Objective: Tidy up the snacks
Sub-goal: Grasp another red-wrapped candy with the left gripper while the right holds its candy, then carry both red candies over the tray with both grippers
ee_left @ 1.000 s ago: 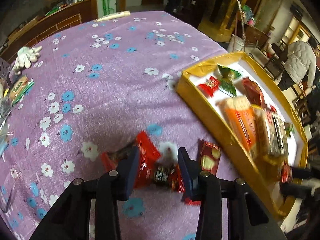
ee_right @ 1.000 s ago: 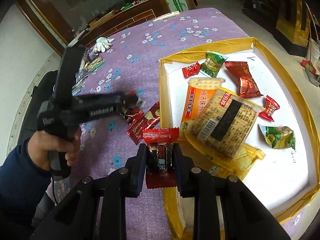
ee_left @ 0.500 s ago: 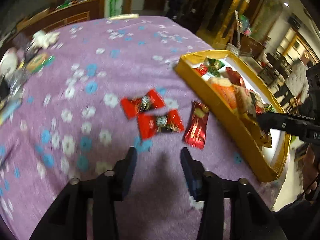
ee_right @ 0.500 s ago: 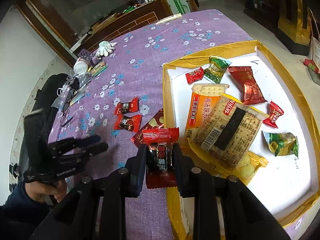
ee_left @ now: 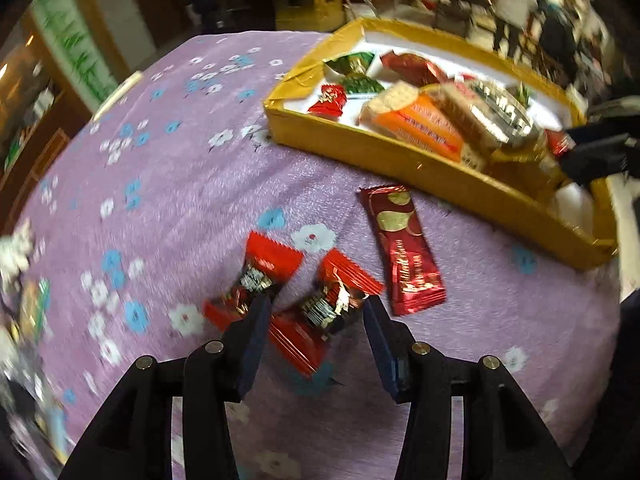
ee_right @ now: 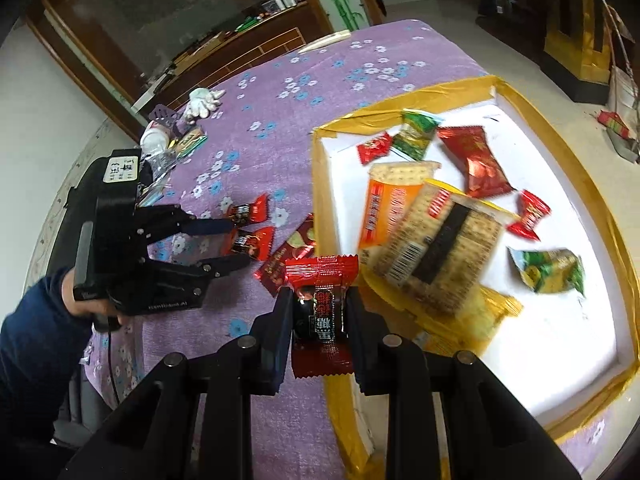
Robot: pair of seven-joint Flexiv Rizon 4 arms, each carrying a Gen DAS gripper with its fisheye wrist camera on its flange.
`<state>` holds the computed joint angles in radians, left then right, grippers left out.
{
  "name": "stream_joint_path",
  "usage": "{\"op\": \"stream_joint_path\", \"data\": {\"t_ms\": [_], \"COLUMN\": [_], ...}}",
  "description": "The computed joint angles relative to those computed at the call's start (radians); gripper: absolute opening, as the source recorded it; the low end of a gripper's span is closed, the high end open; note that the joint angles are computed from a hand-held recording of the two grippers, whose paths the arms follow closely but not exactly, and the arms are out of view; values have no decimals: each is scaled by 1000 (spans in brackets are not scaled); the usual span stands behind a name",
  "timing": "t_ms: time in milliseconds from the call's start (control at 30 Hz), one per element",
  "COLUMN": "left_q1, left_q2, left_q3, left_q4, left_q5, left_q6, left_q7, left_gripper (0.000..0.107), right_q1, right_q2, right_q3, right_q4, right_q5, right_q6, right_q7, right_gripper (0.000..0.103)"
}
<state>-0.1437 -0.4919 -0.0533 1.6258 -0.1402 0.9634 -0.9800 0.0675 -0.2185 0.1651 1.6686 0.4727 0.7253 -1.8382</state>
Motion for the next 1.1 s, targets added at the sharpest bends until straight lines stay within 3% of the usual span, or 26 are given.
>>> {"op": "stream_joint_path", "data": {"t_ms": [233, 333, 433, 567, 633, 733, 833, 1100], "left_q1": [-11, -14, -47, -135, -90, -86, -56, -59], "left_q2": [-22, 11, 47, 88, 115, 136, 168, 191], "left_q3": [2, 1, 32, 122, 56, 48, -2, -28], "left_q4": [6, 96, 194, 259, 318, 341, 374, 338], "left_q5": [-10, -64, -70, 34, -32, -17, -52, -69], "left_q6": [56, 145, 274, 342, 383, 412, 465, 449], "left_q7": [-54, -168, -333, -604, -611, -653, -630, -600], "left_gripper": [44, 32, 31, 27, 27, 27, 27, 27], "right_q1": [-2, -2, 0, 3, 5, 9, 11, 0], "right_q2": [15, 14, 9, 0, -5, -9, -16, -22], "right_q3": [-6, -6, -4, 1, 6, 13, 16, 12], "right_q4": [21, 21, 15, 5, -3, -10, -16, -26], "right_q5": [1, 4, 8, 13, 19, 27, 36, 64], "right_q6": [17, 18, 13, 2, -7, -14, -28, -33], "right_q7": [19, 23, 22, 19, 11, -6, -17, -28], "right_gripper": [25, 25, 25, 25, 25, 25, 25, 25]}}
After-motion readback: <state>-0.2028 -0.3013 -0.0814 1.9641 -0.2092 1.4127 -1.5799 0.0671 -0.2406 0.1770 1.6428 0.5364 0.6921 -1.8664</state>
